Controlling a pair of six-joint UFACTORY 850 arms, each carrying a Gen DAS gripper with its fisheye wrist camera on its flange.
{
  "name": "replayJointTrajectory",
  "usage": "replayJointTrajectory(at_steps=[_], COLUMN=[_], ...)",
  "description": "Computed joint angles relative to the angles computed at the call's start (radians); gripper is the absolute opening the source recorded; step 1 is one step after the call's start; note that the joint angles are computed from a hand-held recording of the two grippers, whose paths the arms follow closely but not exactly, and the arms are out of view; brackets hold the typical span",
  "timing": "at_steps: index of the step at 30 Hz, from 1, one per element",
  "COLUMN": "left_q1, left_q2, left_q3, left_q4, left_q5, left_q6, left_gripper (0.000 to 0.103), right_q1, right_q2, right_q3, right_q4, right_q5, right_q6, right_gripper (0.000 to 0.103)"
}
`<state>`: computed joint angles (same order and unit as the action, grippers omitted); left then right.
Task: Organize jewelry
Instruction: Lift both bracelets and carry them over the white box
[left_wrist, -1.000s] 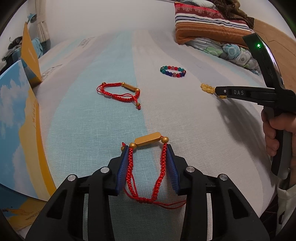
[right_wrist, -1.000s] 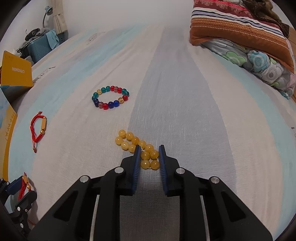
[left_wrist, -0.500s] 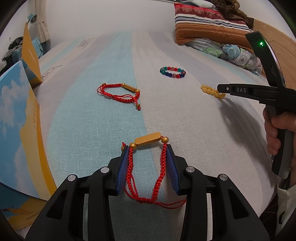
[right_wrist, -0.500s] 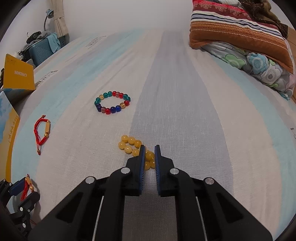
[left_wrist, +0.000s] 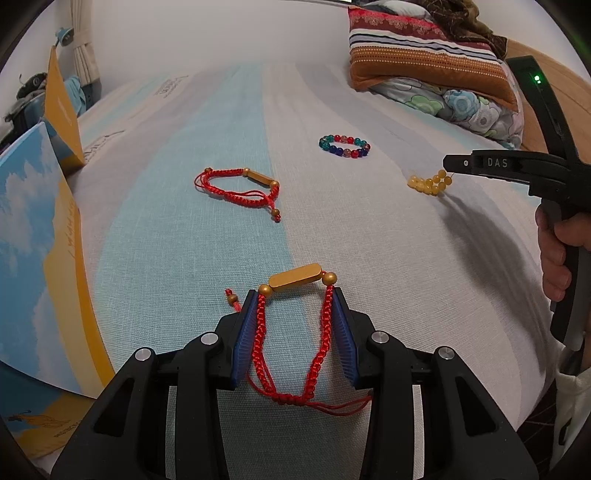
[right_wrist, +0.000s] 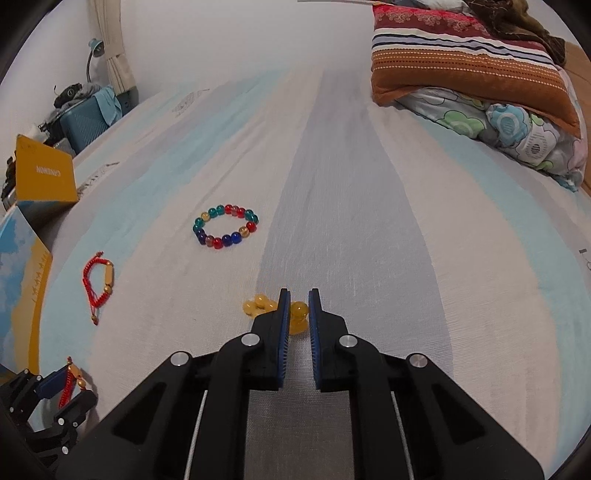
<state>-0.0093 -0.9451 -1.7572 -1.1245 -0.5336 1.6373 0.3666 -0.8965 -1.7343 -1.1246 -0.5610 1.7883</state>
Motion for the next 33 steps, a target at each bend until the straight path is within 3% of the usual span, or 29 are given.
replayJointTrajectory(at_steps=[13,33], left_q1=[-0.002,0.037], left_q2=[0.037,0.148], left_q3=[0.002,0.036], left_q4=[0.041,0.034], left_q5=[0.017,-0.027], left_q6=[-0.071,-0.055], left_gripper=[0.038,0.038], right_q1=[0.018,0.088], right_q2=[0.057,0.124], right_q3=[0.038,0.012], right_q4=[-0.055,-0.01], right_q5=[0.008,-0.076], right_q6=[0.049,-0.031], right_gripper=[0.009,0.009])
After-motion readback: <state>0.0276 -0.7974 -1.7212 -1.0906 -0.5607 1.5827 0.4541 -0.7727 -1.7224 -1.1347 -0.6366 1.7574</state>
